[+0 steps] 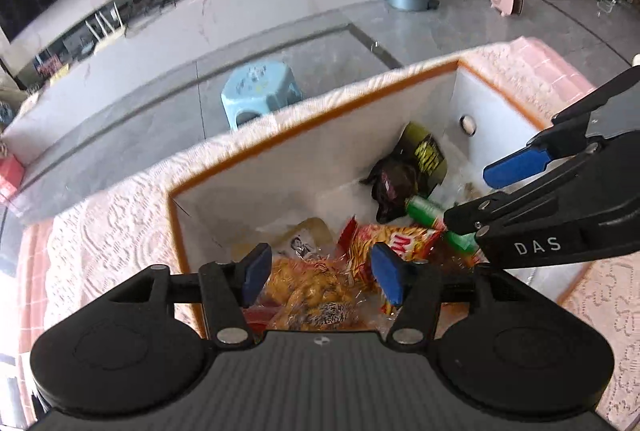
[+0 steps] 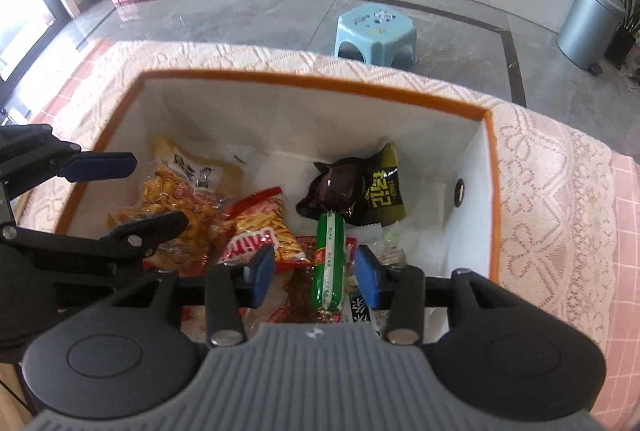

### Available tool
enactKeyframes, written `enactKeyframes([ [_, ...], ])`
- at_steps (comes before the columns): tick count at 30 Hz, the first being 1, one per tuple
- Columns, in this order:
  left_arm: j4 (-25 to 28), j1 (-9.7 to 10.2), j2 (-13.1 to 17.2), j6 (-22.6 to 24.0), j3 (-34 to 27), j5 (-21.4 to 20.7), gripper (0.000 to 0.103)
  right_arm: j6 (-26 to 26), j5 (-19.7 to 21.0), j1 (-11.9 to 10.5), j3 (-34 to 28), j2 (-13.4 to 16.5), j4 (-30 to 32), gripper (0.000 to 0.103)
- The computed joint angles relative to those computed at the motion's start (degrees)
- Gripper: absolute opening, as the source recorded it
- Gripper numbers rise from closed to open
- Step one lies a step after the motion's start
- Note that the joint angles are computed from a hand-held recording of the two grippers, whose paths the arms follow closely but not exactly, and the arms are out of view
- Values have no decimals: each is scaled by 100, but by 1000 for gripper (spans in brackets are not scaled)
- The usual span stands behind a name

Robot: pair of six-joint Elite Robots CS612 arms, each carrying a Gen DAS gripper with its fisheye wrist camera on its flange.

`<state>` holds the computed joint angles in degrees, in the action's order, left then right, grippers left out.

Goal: Organize snacks

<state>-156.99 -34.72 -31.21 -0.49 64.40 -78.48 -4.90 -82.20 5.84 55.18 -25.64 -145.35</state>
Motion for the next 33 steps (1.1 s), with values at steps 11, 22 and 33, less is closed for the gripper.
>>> enactKeyframes([
  [11,-1524,-186,-773,47,1179,492,74,84,14,32,1296,-948,-1254,67],
  [22,-3083,-531,-1161,-405,2223,1727,85,382,3,87,2835,-1760,-3055,76],
  [33,-3777,-770,-1083,-818,2744,2092,90,815,-516,259,3871,-1707,-5333,81],
])
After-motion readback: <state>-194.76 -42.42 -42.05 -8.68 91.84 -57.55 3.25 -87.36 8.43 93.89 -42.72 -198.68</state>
